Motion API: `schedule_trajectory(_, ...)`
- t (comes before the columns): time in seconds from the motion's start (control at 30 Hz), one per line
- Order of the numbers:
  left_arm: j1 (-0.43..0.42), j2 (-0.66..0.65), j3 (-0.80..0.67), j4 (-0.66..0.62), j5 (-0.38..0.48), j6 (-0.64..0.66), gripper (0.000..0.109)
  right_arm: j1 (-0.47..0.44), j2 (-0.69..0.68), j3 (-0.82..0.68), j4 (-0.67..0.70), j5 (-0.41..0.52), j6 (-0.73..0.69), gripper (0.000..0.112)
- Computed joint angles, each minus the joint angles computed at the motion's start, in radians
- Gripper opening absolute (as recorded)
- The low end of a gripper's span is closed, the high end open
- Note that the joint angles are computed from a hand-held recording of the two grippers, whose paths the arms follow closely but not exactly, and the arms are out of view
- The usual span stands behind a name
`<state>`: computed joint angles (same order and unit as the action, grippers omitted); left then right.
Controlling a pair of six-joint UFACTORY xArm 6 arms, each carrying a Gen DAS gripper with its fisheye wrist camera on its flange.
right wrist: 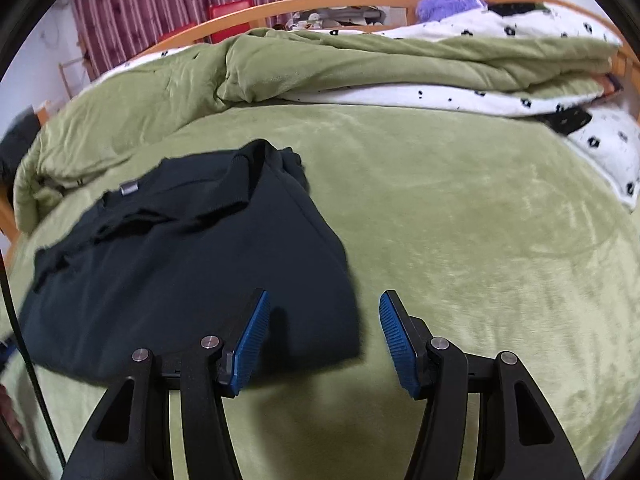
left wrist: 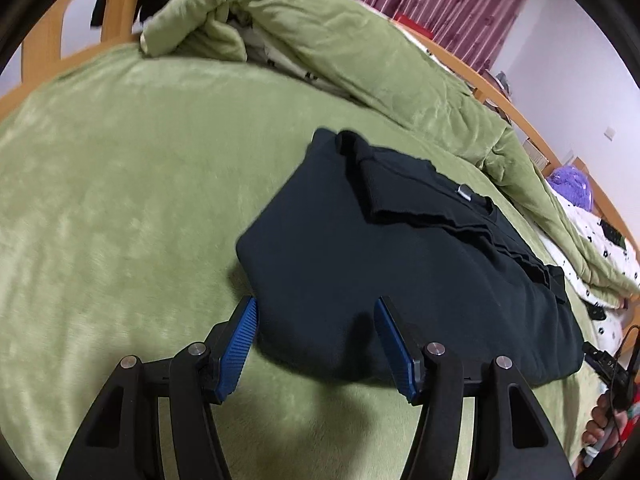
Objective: Fold small clothes
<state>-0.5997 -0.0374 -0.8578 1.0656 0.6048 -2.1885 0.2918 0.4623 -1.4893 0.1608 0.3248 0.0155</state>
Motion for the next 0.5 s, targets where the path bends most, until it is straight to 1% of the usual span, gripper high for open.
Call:
schedule_trajectory(0.03, 0.014, 0.016, -0.003, 0.000, -0.022, -0.004, 0.058, 0.004, 0.010, -0.014, -0.001, 0.007, 0.001, 0.056)
schedule_trajectory(0.07, 0.022, 0.026, -0.005, -0.002, -0.034, -0.004, 0.058, 0.009, 0.028, -0.034, -0.043, 0.015, 0.028, 0.056)
schedule_trajectory(0.13, 0.036, 0.046, -0.012, 0.002, -0.059, -0.009, 0.058, 0.014, 0.059, -0.066, -0.187, 0.028, 0.128, 0.056)
schedule_trajectory(0.17, 0.039, 0.054, -0.015, 0.007, -0.063, -0.012, 0.059, 0.017, 0.071, -0.080, -0.225, 0.037, 0.152, 0.057)
schedule_trajectory(0.37, 0.046, 0.076, -0.032, 0.006, -0.072, -0.016, 0.063, 0.025, 0.099, -0.101, -0.390, 0.030, 0.280, 0.060)
schedule_trajectory(0.5, 0.035, 0.094, -0.053, -0.026, -0.036, 0.041, 0.064, 0.029, 0.115, -0.117, -0.454, 0.038, 0.347, 0.061)
